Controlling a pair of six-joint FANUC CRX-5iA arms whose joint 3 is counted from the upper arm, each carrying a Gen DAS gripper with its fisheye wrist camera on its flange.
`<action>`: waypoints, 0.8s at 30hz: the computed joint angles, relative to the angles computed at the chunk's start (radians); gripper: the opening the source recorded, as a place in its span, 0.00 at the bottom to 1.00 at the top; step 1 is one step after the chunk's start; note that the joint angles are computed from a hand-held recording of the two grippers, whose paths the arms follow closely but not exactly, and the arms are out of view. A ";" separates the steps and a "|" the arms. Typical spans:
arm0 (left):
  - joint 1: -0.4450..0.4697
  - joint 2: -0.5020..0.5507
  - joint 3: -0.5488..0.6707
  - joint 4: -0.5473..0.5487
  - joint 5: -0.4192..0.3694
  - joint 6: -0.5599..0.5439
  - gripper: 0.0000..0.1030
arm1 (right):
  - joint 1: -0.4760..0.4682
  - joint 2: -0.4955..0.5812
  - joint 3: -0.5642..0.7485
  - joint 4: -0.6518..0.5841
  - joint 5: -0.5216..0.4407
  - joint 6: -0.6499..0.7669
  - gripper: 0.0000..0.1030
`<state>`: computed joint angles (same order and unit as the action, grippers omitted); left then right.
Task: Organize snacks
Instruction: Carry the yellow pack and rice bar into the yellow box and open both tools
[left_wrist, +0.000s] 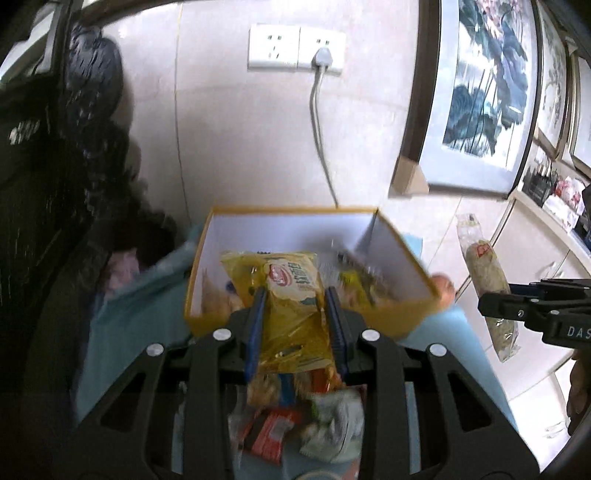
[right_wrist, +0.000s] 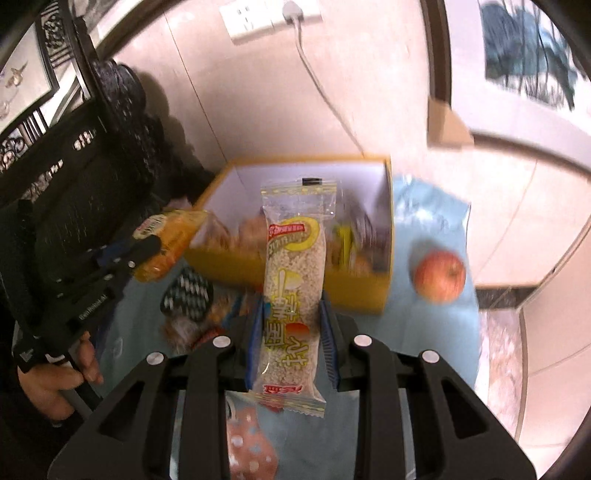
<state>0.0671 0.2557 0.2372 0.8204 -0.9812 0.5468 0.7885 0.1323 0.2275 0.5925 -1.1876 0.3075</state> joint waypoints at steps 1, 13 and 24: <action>-0.008 0.012 0.027 0.001 0.002 0.009 0.30 | -0.006 0.005 0.012 0.006 0.001 0.009 0.28; -0.083 0.174 0.320 -0.056 -0.004 0.114 0.31 | -0.122 0.126 0.229 0.017 -0.031 0.180 0.28; -0.095 0.248 0.426 -0.240 0.040 0.264 0.91 | -0.169 0.199 0.275 -0.023 -0.108 0.190 0.50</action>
